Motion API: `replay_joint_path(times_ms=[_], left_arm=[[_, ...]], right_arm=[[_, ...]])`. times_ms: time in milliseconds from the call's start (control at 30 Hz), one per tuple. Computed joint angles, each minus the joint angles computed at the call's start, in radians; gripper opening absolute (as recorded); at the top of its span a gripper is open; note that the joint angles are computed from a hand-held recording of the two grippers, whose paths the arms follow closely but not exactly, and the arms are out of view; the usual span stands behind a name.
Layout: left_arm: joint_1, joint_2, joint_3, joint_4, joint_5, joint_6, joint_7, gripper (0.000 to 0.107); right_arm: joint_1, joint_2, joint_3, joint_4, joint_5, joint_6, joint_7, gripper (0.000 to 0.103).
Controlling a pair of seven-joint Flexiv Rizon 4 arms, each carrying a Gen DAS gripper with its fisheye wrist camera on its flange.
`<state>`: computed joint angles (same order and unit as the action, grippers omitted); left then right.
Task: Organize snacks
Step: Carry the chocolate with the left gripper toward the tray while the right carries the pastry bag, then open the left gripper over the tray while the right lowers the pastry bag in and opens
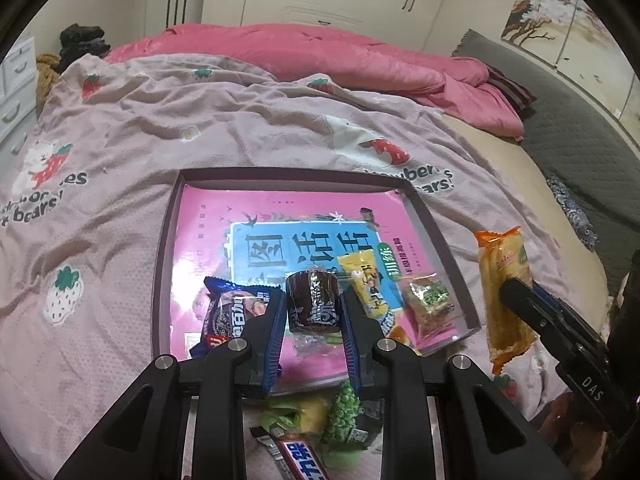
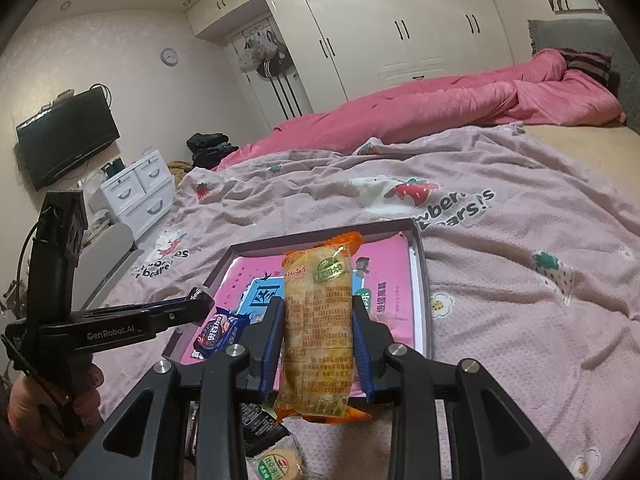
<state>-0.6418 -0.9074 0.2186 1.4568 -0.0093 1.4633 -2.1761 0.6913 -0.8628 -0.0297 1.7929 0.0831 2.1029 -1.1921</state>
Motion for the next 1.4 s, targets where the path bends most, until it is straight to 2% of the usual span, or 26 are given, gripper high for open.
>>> replay_joint_path(times_ms=[67, 467, 700, 1400], left_arm=[[-0.005, -0.009, 0.010, -0.011, 0.001, -0.013, -0.005, 0.027], [0.019, -0.056, -0.015, -0.053, 0.002, -0.051, -0.002, 0.027], [0.020, -0.065, -0.011, -0.062, 0.016, -0.070, -0.014, 0.027], [0.042, -0.101, -0.057, -0.118, 0.044, -0.120, 0.017, 0.028]], right_arm=[[-0.024, -0.005, 0.024, -0.006, -0.018, 0.001, 0.011, 0.032], [-0.053, -0.037, 0.033, -0.057, -0.064, -0.023, 0.044, 0.032], [-0.060, -0.059, 0.028, -0.091, -0.092, -0.056, 0.067, 0.032], [-0.131, -0.137, 0.087, -0.192, -0.231, -0.167, 0.161, 0.032]])
